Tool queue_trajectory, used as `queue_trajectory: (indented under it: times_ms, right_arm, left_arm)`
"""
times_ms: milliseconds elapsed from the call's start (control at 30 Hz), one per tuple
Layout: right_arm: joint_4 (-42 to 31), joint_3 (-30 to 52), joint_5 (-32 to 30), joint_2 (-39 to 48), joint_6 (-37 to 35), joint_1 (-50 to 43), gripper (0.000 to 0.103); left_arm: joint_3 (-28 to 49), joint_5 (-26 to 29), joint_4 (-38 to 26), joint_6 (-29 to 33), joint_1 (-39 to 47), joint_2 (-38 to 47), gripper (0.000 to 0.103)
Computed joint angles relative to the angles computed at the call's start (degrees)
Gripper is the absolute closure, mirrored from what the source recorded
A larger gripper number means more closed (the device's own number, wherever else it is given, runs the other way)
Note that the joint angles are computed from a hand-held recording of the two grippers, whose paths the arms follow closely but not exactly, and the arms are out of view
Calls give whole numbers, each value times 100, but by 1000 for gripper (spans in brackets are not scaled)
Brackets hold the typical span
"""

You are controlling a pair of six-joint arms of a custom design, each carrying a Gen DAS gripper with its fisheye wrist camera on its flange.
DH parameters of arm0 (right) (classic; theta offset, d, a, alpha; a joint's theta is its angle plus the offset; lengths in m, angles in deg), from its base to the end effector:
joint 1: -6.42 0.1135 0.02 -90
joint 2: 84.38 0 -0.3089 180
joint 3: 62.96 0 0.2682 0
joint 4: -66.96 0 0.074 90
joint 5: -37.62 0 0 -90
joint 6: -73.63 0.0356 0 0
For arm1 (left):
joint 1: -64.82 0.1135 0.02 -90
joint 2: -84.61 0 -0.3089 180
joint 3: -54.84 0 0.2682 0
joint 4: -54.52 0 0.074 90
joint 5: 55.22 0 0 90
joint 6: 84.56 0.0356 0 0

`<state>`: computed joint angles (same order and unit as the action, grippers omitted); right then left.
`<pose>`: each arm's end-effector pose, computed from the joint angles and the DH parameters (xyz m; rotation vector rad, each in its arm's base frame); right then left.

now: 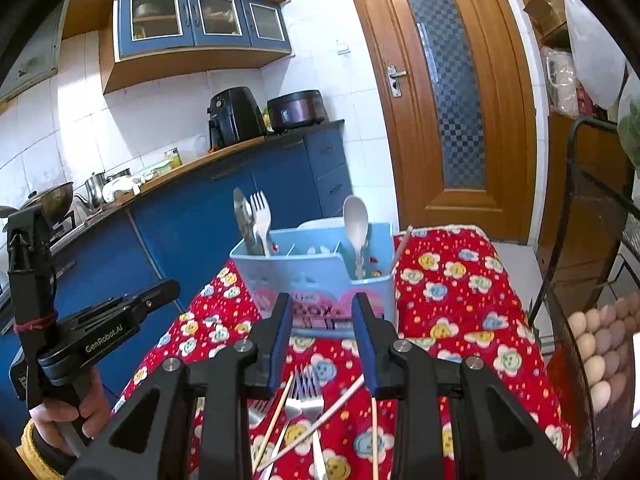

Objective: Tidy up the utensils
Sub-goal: 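Withdraw both tools from the holder back toward the utensils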

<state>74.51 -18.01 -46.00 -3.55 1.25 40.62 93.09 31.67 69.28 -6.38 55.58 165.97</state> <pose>0.2374 0.1566 0.2094 -0.2326 2.0787 0.4405 0.2627 -0.0408 0.1836 -0.0801 2.0676 -0.1704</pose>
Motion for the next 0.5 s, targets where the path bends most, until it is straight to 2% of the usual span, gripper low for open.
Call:
queue_trajectory:
  times_ms: [233,500]
  right_arm:
    - [7,-310,41,-49,209,153,70]
    - [108,-636,-34,62,380,35,70]
  left_arm:
    - [-429,159,-66,-341,-46,-215,95]
    - [-494,167,-143,-533,-284,148,95]
